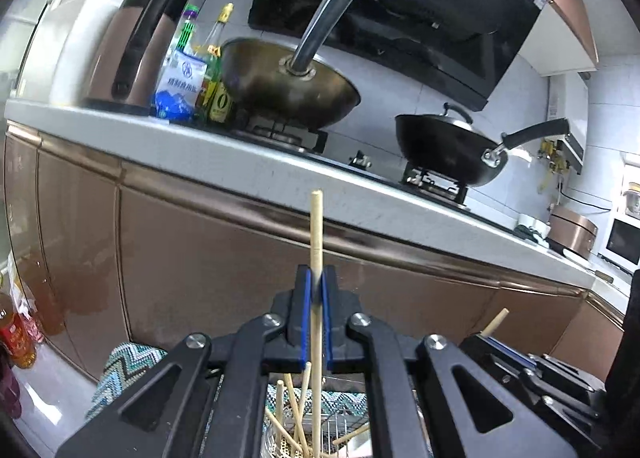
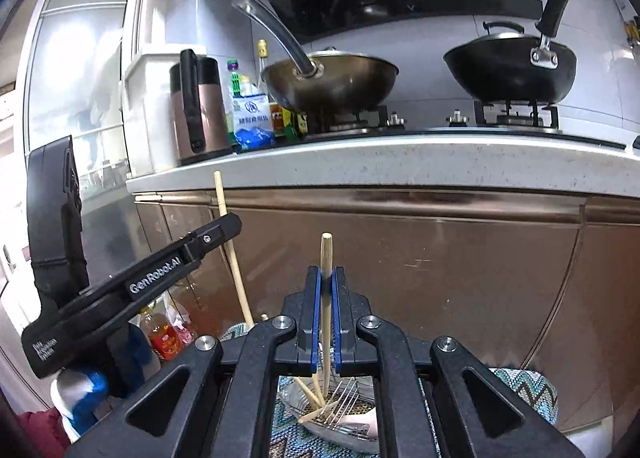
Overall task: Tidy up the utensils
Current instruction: 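Carry both chopsticks over the holder and release them inside, then withdraw both tools from the holder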
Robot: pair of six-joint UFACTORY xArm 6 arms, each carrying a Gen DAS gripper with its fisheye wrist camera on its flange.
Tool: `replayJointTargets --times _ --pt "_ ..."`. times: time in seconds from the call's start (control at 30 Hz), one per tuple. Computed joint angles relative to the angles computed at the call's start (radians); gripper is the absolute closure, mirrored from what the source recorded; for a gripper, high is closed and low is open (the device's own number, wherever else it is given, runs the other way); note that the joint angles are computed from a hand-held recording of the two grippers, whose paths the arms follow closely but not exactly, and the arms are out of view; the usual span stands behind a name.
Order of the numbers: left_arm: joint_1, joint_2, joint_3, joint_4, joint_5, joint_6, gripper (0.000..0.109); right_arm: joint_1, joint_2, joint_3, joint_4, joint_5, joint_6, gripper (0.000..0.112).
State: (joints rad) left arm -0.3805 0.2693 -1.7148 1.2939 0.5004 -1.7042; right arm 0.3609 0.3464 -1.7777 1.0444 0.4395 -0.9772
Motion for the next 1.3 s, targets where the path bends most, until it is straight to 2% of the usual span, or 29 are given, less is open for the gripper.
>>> replayJointTargets --times 0.37,0.6,0.7,0.87,1.0,1.07,1.3 --pt "0.003 0.105 -0.055 0.062 0.054 -0.053 0.104 0.010 0.078 -0.053 -0.068 -0.008 0.039 0.107" --pt "0.018 0.091 -0.016 0.045 0.042 -0.075 0.102 0.013 0.082 -0.040 -0.103 -0.024 0.058 0.106" --pt "0.019 0.065 0.008 0.025 0.035 -0.050 0.101 0.011 0.074 -0.035 -0.096 -0.027 0.066 0.100" --pt "0.001 -0.004 0.064 0.057 0.073 -0.059 0.082 0.010 0.038 0.002 -0.066 -0.037 0.057 0.097" --pt "-0.019 -0.074 0.120 0.078 0.099 -0.054 0.077 0.011 -0.019 0.057 -0.038 -0.053 0.041 0.091" --pt "-0.031 -0.111 0.150 0.077 0.114 -0.040 0.069 0.012 -0.050 0.088 -0.027 -0.062 0.036 0.089" --pt "-0.106 -0.251 0.273 0.056 0.203 0.020 0.059 0.013 -0.204 0.258 0.015 -0.103 0.005 0.084"
